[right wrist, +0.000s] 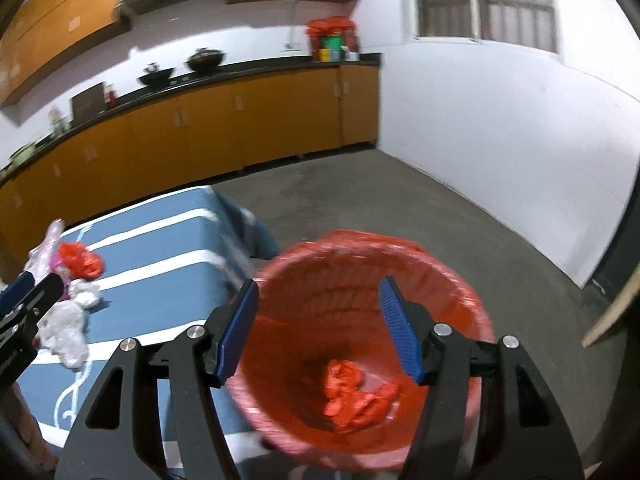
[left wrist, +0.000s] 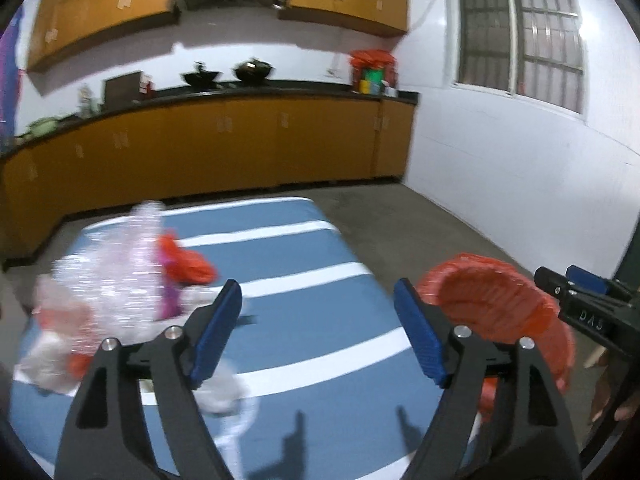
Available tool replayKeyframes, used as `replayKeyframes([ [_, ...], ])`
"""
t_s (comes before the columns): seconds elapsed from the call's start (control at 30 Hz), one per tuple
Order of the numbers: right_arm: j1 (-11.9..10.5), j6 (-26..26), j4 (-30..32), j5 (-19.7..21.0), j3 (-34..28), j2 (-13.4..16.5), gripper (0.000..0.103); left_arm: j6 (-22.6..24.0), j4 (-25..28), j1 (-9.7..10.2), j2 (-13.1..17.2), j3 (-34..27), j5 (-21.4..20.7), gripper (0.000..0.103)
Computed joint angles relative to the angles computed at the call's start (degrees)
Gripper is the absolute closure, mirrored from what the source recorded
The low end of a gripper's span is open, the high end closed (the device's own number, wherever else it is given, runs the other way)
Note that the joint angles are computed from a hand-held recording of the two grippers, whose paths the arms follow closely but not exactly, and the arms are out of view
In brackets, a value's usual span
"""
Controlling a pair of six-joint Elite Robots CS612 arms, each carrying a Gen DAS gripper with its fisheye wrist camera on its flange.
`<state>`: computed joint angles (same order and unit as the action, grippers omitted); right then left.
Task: Collect trash
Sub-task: 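Move the right gripper back to the pile and grasp the bubble wrap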
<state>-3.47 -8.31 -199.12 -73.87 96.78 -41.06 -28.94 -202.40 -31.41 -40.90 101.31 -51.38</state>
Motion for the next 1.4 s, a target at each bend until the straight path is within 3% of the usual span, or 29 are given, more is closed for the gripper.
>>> replayKeyframes([
  [0.3, 4.63, -5.38, 2.29, 6.91, -0.26, -0.38, 0.042, -10.09, 3.5, 0.05, -3.87, 9.62, 12.73, 0.02],
  [0.5, 8.25, -8.5, 7.35, 12.86, -2.56, 0.05, 0.047, -22.59, 9.75, 1.24, -6.48, 15.25, 16.83, 0.02],
  [0.63, 10.33, -9.57, 10.93, 14.51, -4.57, 0.83, 0.05, -27.95, 12.23, 1.72, -7.93, 18.49, 19.25, 0.019],
  [0.9, 14.02, -11.94, 14.9, 12.52, -8.8, 3.55, 0.05, -33.97, 15.78, 2.82, -9.83, 21.36, 20.11, 0.017],
  [1.27, 14.57, -11.59, 21.48, 12.9, -10.96, 4.62, 0.05, -38.04, 16.95, 3.75, -9.79, 22.87, 18.52, 0.017],
  [1.4, 14.45, -15.12, 23.95, 14.58, -10.4, 4.11, 0.072, -38.52, 17.0, 3.66, -9.68, 22.67, 17.78, 0.017],
])
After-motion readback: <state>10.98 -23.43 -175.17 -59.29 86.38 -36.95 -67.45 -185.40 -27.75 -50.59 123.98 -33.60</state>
